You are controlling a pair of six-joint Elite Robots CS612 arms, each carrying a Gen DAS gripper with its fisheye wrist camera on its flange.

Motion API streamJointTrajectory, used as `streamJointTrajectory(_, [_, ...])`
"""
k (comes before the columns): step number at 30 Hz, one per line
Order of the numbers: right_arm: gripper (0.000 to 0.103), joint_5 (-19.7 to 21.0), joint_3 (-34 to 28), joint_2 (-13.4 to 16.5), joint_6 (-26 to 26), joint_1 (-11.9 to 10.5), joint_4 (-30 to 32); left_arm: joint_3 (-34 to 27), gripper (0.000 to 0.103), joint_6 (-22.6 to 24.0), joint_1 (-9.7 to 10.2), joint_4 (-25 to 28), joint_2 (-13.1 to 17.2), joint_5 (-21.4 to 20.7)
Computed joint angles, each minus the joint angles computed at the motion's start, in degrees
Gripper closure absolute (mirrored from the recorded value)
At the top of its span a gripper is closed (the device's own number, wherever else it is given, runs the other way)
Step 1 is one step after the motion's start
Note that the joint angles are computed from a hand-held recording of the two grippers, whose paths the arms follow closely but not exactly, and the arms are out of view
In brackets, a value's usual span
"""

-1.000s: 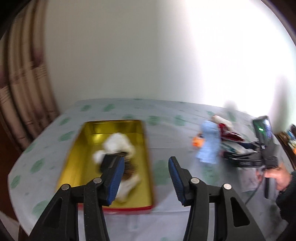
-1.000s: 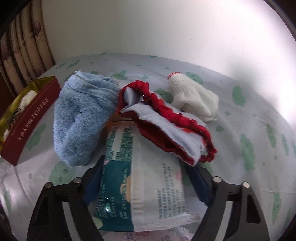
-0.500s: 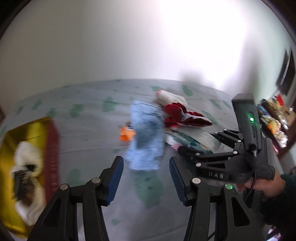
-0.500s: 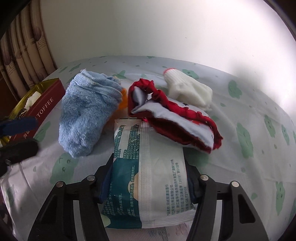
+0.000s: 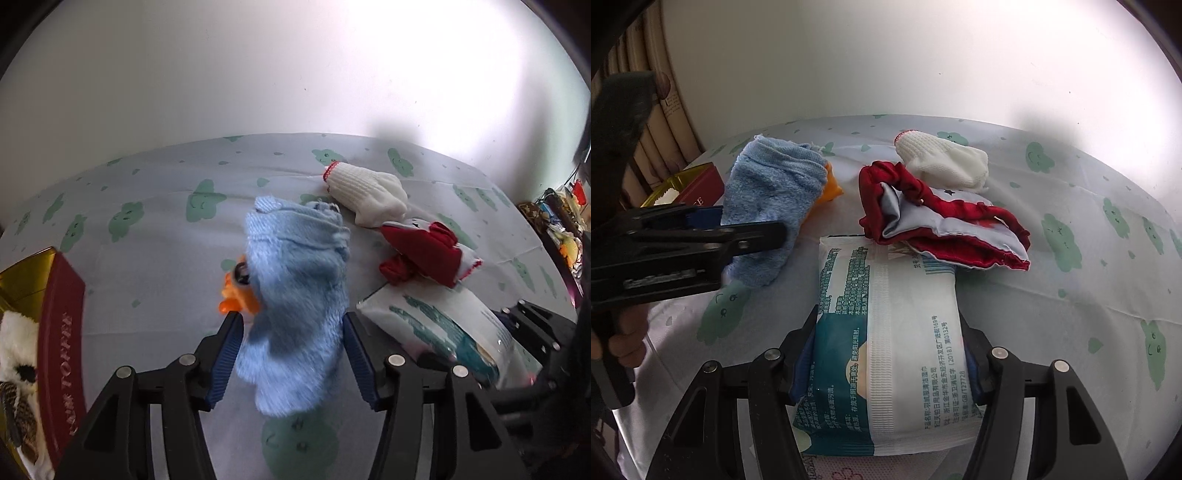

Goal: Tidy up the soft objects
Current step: 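Move the left gripper to the blue fuzzy sock and grasp it, then carry the blue sock with the left gripper into the tin and release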

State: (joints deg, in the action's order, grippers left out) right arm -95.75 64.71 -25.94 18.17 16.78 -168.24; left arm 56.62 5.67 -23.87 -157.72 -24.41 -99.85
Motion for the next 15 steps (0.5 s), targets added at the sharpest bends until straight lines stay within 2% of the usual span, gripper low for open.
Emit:
streamJointTrajectory(2, [0.043, 0.5, 0.2, 0.0, 0.3, -0.2, -0.3, -0.6, 0.046, -1.0, -0.14, 0.9, 0.4, 0.2])
streamJointTrajectory(5, [0.043, 1.2, 0.2, 0.0, 0.7, -0.3, -0.4, -1.0, 0.049, -2.9, 0.27, 0.4, 0.7, -2.4])
streamJointTrajectory(6, [0.042, 1.4, 0.2, 0.0, 0.8, -0.3, -0.4, -1.2, 0.061, -3.3, 0.32, 0.4, 0.8, -2.7])
streamJointTrajectory(7, [0.042, 1.5, 0.3, 0.0, 0.8, -0.4, -0.5, -1.2, 0.068, -3.6, 0.45, 1.0, 0.8, -3.2])
streamJointTrajectory(8, [0.042, 1.5, 0.3, 0.0, 0.9, -0.4, -0.5, -1.1, 0.071, -4.1, 0.69, 1.3, 0.7, -4.3])
streamJointTrajectory(9, [0.042, 1.6, 0.2, 0.0, 0.9, -0.4, -0.4, -1.1, 0.083, -4.2, 0.84, 1.0, 0.6, -5.2])
streamJointTrajectory(15, [0.042, 2.0, 0.1, 0.1, 1.2, -0.5, -0.4, 2.7, 0.083, -4.0, 0.91, -2.9, -1.6, -5.4])
